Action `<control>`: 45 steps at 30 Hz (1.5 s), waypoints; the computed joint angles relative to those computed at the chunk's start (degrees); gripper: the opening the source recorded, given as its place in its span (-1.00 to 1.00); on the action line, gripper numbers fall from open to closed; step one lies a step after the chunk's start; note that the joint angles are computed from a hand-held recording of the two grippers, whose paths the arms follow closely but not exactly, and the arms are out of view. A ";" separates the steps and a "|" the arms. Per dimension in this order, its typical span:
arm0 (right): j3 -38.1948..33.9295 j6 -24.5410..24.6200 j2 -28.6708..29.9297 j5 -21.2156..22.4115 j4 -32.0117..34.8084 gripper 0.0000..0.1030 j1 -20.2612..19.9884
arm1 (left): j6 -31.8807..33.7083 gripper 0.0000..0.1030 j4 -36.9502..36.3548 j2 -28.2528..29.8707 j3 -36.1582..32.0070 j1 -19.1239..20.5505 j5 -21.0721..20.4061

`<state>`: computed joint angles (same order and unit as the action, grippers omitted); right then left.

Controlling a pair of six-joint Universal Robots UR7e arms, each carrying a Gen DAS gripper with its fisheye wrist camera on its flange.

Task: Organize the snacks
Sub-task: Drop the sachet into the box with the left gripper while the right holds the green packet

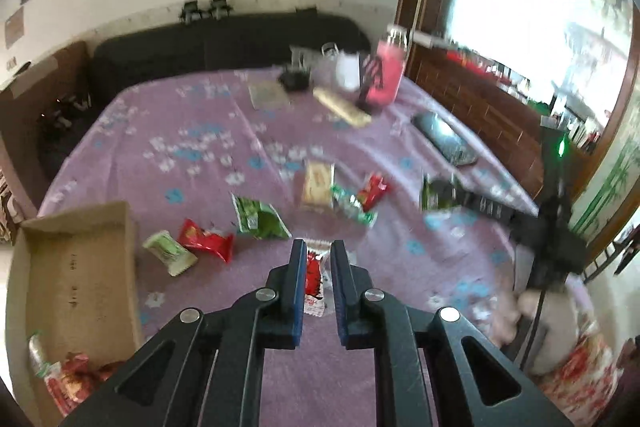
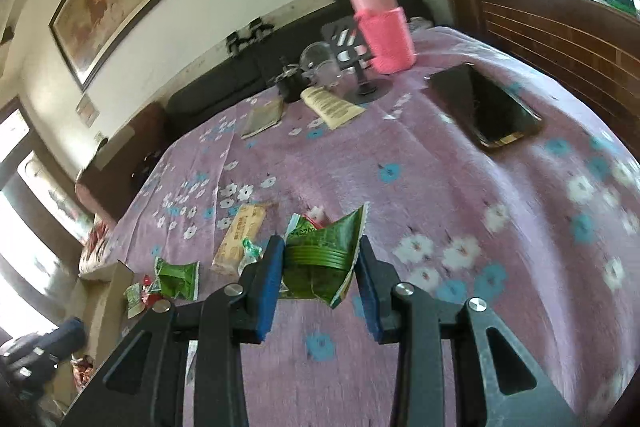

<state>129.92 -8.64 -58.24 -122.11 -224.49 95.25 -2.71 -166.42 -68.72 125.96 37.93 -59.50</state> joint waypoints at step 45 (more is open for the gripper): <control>5.01 1.23 -5.51 9.55 14.22 -0.34 -0.63 | 4.52 -0.29 9.16 15.95 -9.34 4.85 3.69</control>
